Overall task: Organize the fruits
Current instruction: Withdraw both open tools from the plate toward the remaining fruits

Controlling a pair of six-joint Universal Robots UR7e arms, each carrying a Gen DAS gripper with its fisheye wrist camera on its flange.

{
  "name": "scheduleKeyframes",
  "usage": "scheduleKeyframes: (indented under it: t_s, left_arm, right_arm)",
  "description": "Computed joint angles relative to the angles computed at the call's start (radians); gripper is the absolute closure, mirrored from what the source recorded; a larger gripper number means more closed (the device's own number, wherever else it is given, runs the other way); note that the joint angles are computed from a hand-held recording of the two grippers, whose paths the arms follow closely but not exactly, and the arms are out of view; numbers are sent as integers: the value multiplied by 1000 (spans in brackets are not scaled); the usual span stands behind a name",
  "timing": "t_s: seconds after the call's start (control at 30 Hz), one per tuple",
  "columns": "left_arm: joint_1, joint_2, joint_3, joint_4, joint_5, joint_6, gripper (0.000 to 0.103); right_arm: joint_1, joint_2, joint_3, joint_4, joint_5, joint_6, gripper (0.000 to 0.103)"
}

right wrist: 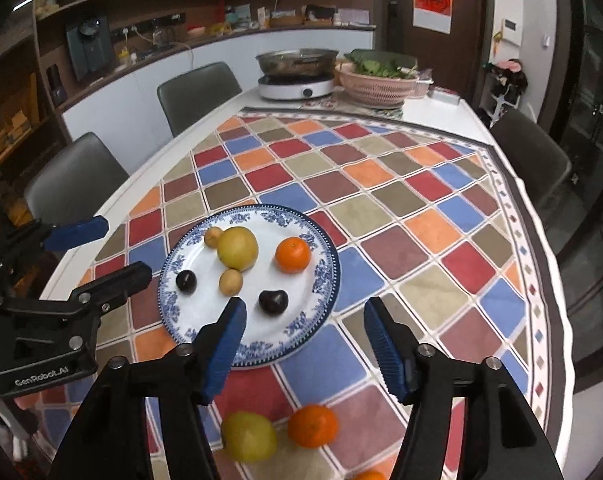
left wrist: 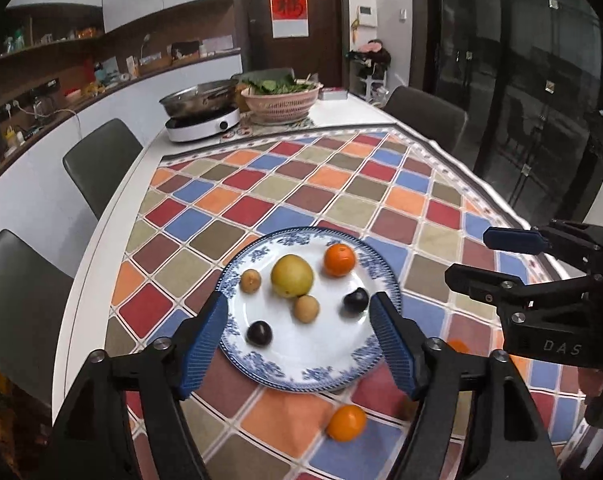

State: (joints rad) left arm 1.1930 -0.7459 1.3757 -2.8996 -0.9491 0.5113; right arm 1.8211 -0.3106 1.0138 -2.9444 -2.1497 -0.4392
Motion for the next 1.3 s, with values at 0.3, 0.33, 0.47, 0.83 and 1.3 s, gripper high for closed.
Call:
scheduleKeyframes:
  t_s: [0.3, 0.33, 0.47, 0.83, 1.3]
  left_arm:
    - [-45, -74, 154, -100, -11, 10, 22]
    - [-48, -79, 169, -108, -13, 11, 21]
    - [-60, -103, 227, -124, -25, 7, 21]
    - [-67, -117, 315, -130, -64, 5, 21]
    - [-37, -47, 287, -19, -54, -22, 21]
  right_arm:
    - [20, -103, 230, -253, -23, -18, 33]
    - [20, -109, 245, -266, -26, -18, 33]
    - [18, -142, 320, -312, -34, -6, 33]
    - [6, -192, 477, -446, -58, -31, 33]
    - [-42, -199, 549, -447, -104, 20, 33]
